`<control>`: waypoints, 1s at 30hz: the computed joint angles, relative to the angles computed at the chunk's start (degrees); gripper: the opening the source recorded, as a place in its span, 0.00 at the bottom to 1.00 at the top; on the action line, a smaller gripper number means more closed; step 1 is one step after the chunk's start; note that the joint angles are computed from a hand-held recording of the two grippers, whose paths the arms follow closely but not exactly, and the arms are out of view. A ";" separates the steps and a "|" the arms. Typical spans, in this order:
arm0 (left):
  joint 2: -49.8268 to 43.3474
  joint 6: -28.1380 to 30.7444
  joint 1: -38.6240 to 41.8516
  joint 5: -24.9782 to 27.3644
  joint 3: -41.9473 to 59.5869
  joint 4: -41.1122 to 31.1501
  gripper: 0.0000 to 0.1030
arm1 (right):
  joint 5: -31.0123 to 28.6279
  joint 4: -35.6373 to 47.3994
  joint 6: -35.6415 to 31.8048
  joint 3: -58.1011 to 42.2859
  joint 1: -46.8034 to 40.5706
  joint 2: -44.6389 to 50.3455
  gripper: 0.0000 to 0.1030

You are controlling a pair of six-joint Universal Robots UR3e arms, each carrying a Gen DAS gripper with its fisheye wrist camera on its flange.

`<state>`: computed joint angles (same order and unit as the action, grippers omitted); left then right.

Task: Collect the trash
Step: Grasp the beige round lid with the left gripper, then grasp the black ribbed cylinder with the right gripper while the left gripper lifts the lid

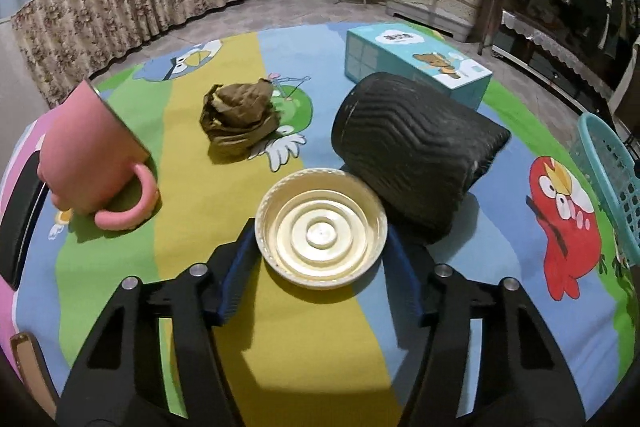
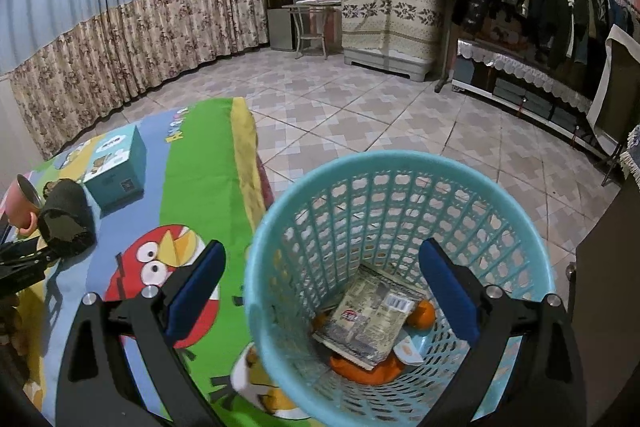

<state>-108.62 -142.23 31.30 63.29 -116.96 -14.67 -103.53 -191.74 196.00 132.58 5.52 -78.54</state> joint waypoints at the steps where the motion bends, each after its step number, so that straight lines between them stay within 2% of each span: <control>1: 0.38 0.03 0.35 -0.50 -0.52 0.29 0.59 | -0.26 0.04 0.23 -0.53 0.77 0.52 0.92; 10: 7.74 2.71 6.79 -5.18 -8.60 5.32 0.59 | -4.10 3.27 1.71 -7.66 8.78 4.98 0.92; 17: 13.65 7.28 15.79 -10.74 -9.17 -0.55 0.59 | -2.71 5.53 4.41 -16.62 16.22 9.97 0.92; 20: 13.77 8.42 19.62 -11.78 -8.31 -1.06 0.59 | -2.07 7.28 3.76 -23.44 19.69 13.79 0.92; 26: 10.07 7.48 24.55 -12.65 -2.69 -3.40 0.59 | -1.46 17.48 0.32 -44.41 25.20 24.69 0.92; 30: 8.18 6.34 25.35 -13.05 0.76 -3.66 0.59 | -2.73 29.14 -0.66 -61.21 27.50 33.69 0.92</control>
